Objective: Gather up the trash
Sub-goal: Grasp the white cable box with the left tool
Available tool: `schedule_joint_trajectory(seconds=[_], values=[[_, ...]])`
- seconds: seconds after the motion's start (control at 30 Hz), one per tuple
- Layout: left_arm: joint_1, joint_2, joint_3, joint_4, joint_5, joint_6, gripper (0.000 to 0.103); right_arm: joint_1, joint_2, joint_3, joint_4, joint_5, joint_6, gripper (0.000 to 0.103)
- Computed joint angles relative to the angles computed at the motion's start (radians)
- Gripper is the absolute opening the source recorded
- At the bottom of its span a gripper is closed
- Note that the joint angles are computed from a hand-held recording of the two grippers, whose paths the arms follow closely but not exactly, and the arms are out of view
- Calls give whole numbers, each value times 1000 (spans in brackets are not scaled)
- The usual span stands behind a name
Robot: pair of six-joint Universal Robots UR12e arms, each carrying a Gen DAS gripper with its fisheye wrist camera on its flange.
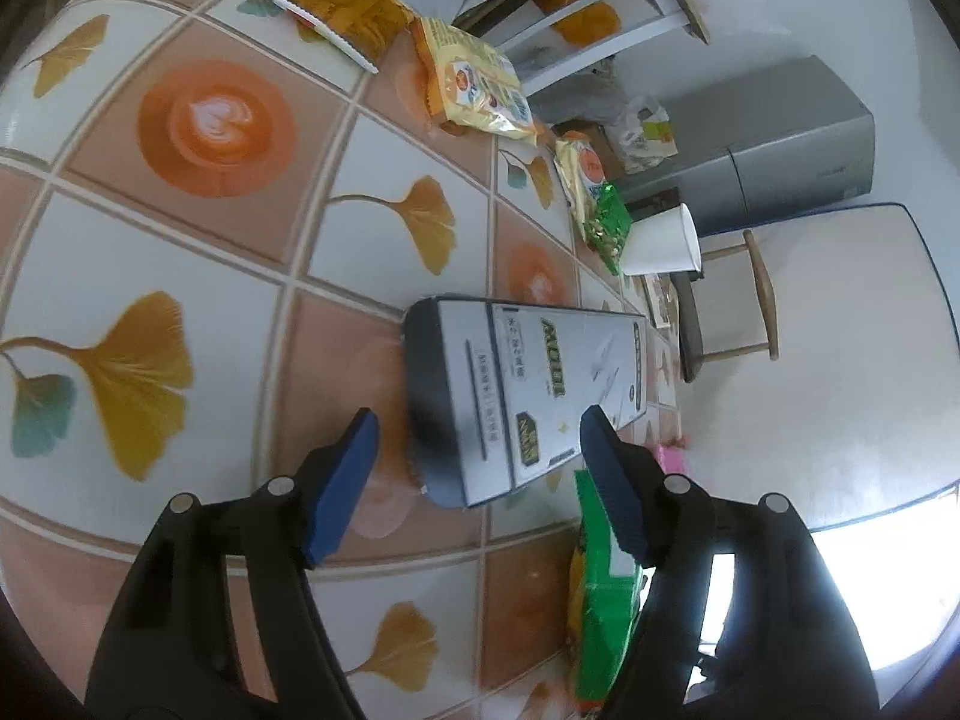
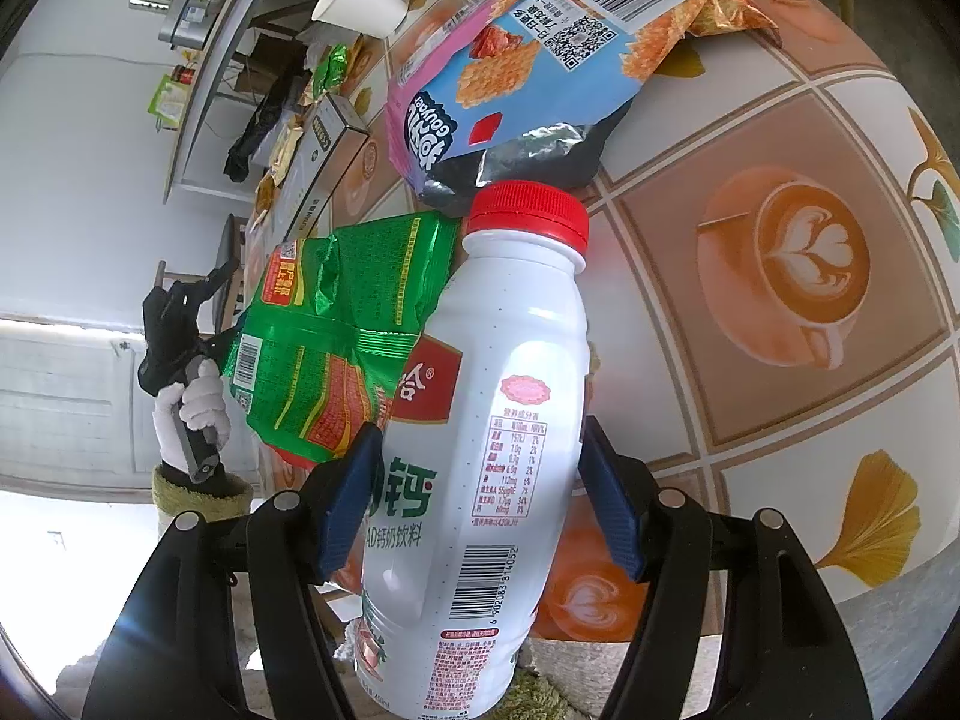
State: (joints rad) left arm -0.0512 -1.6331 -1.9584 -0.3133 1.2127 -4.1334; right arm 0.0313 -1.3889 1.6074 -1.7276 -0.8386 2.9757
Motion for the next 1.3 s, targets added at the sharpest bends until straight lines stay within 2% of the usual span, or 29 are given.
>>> schedule_joint_trajectory(seconds=[0.13,0.2,0.3,0.37,0.53,0.7,0.77,0.83,0.87,0.9,0.93,1.0,1.03,1.17,1.3], values=[[-12,-22,40,-53,31,-16,59,-2,-2,4,-1,9,3,64],[-18,-25,59,-103,53,-4,52,-3,-2,5,-1,11,3,65],[-34,-33,108,-228,104,37,41,-5,-3,6,1,14,0,64],[-38,-34,118,-264,125,46,34,-6,-3,7,2,15,-1,64],[-38,-30,106,-248,132,34,28,-13,-6,11,7,25,-8,64],[-42,-11,91,-238,177,52,21,-16,-5,9,15,29,-16,64],[-48,-1,90,-236,208,81,19,-16,-4,7,18,29,-19,64],[-62,1,103,-243,259,132,38,-17,-4,7,18,30,-19,64],[-74,-1,115,-248,298,171,55,-16,-3,6,17,29,-19,64],[-85,-5,128,-255,331,204,63,-16,-3,6,17,29,-19,64],[-101,-14,149,-262,374,269,65,-16,-3,5,18,29,-19,64],[-125,-40,201,-290,404,416,80,-16,-3,5,18,27,-19,64],[-135,-61,238,-322,401,507,83,-16,-3,5,18,26,-20,64],[-170,-146,375,-465,424,775,84,-17,-3,7,17,31,-17,64],[-184,-226,493,-601,421,927,85,-22,-3,11,21,45,-12,64]])
